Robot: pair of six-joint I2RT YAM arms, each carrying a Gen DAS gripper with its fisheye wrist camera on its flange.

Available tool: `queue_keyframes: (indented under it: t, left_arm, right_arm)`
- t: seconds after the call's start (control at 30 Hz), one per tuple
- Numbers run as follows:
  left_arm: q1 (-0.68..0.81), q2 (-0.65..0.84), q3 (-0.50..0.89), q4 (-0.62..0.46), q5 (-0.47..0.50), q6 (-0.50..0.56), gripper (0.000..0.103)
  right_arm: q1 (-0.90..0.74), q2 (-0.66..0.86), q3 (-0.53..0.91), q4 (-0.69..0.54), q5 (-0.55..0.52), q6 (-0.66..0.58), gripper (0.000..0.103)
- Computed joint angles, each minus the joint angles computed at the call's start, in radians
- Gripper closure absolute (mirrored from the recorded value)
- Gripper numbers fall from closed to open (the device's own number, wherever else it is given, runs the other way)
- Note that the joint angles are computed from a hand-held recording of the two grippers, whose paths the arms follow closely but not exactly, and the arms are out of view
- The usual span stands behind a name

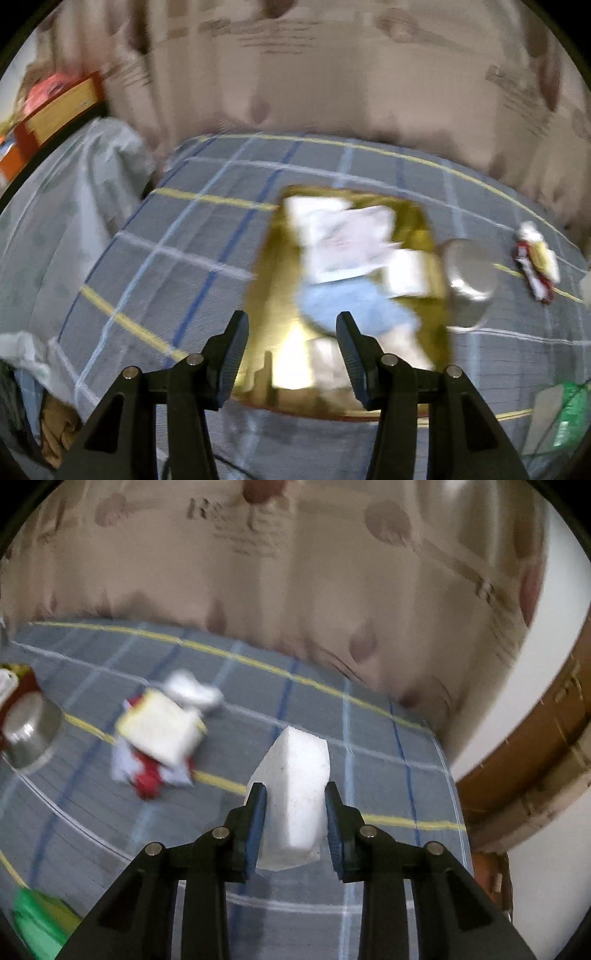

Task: Organize soft objects
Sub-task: 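Grasp the yellow-edged white pad with the left gripper while the right holds the block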

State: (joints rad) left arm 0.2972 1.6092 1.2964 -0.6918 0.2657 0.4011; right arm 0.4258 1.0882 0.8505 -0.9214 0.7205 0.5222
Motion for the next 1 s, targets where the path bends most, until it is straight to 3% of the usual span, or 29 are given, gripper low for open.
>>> queue_keyframes:
  t: [0.27,0.37,0.53,0.7,1.0]
  left_arm:
    - [-0.306,-0.015,0.068,-0.117,0.019,-0.095,0.051]
    - [-0.427,0.017,0.113,-0.144,0.021,-0.146,0.05]
    - [-0.591,0.114,0.203,-0.172,0.061,-0.206,0.049]
    - [-0.705,0.266,0.333,-0.201,0.095,-0.263,0.049]
    - [-0.814,0.477,0.541,-0.214,0.079,-0.373,0.049]
  right_arm:
    - [-0.024,-0.077,-0.199,0.09,0.139,0.004,0.074]
    - [-0.041,-0.107,-0.251,0.154,0.138,-0.011,0.074]
    - [-0.133,-0.19,-0.33,0.299,0.002,-0.068,0.071]
    - [-0.279,-0.247,-0.401,0.411,-0.25,-0.09,0.075]
    - [-0.322,-0.246,-0.432,0.466,-0.315,-0.076,0.079]
